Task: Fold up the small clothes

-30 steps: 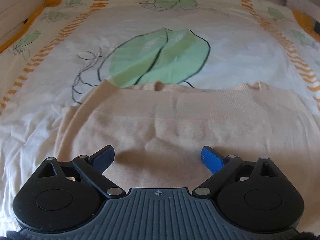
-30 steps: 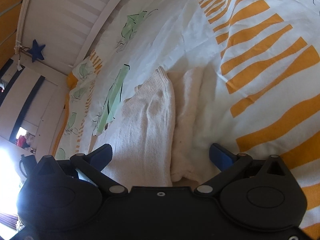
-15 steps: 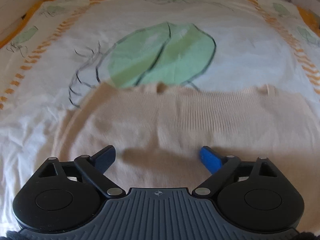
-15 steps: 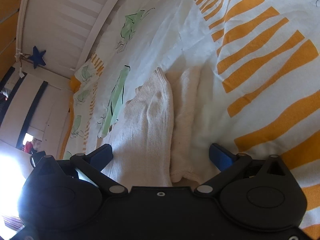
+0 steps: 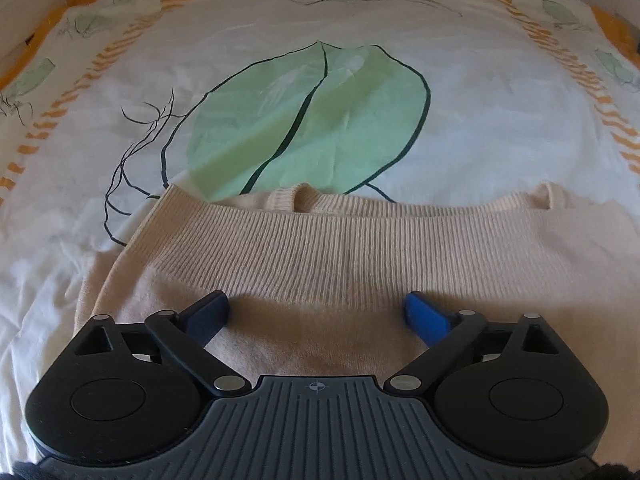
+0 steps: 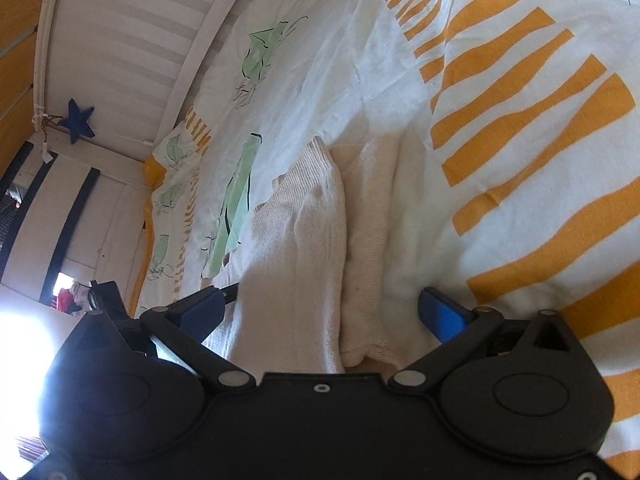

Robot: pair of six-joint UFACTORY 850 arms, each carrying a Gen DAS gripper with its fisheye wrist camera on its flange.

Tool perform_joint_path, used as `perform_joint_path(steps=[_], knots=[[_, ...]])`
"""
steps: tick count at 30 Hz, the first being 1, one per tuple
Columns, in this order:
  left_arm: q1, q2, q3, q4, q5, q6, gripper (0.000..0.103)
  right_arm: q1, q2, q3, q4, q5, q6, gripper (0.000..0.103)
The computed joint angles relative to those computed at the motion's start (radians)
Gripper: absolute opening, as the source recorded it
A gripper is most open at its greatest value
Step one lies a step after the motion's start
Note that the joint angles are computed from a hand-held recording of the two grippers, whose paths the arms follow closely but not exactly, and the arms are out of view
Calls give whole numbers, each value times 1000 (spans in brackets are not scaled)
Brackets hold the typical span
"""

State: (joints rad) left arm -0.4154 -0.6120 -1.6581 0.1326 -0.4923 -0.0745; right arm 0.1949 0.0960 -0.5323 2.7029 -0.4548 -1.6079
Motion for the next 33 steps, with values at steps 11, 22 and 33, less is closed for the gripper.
perform_joint_path(steps=[11,22,33], knots=[[19,231,304,-216,56,182,90,16,-6,6,88,-23,-86,103],[32,266,372,-301,111,260,94,63,-56,2,238,-139,-363,103],[93,431,585,-618,69,734,93,128,-48,13,409,-131,-679,103]])
